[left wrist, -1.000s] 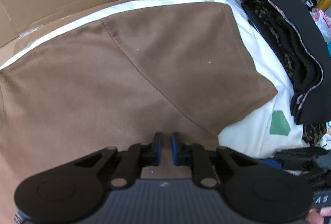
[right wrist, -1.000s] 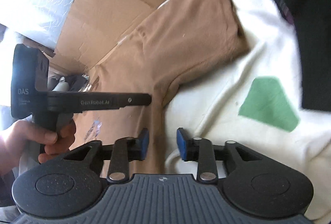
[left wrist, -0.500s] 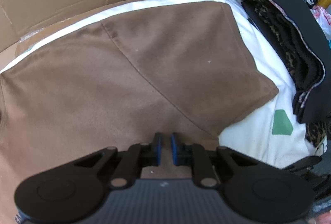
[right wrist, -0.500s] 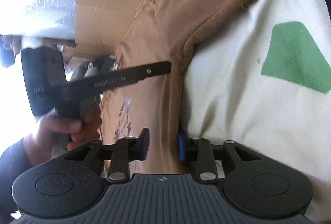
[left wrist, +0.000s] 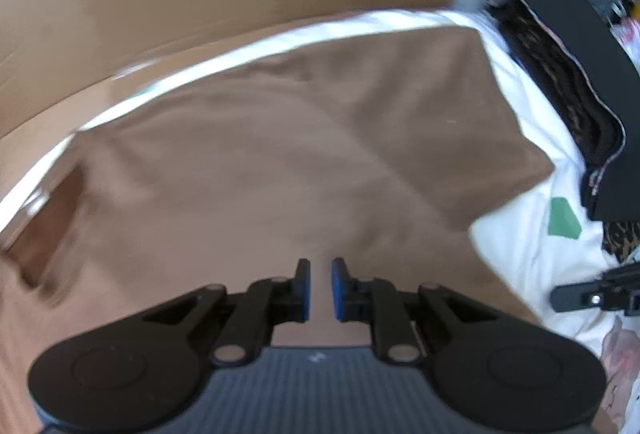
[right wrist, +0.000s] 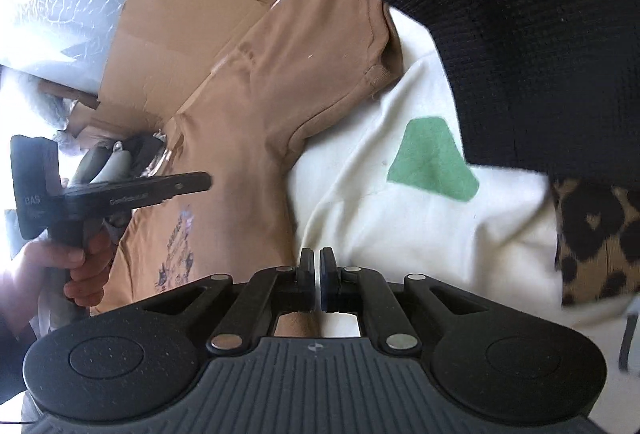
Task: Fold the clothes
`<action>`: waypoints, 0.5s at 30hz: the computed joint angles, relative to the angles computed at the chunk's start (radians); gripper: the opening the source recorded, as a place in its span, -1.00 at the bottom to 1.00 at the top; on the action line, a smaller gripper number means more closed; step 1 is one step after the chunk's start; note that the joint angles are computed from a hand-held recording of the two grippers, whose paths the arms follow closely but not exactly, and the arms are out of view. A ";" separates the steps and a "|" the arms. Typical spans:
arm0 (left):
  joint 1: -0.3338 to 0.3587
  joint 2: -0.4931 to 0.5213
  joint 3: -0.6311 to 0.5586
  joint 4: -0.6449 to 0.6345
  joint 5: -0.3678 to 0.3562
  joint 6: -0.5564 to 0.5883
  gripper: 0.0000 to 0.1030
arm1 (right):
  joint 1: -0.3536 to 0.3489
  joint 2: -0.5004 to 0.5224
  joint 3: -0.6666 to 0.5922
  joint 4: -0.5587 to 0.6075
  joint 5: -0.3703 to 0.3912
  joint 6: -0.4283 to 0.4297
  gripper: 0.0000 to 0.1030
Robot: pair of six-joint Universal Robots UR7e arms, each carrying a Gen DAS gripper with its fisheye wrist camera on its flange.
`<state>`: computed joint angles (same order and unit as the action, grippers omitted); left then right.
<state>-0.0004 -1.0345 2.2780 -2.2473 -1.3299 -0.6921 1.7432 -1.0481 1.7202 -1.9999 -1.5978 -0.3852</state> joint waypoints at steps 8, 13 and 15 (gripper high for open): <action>-0.055 -0.336 0.018 0.425 0.044 -0.244 -0.74 | 0.005 -0.062 0.087 -0.010 -0.099 -0.121 -0.56; -0.143 -0.540 -0.041 0.745 0.017 -0.423 -0.73 | 0.003 -0.107 0.117 -0.008 -0.129 -0.144 -0.58; -0.184 -0.610 -0.070 0.868 -0.006 -0.510 -0.72 | 0.004 -0.125 0.126 0.010 -0.170 -0.162 -0.60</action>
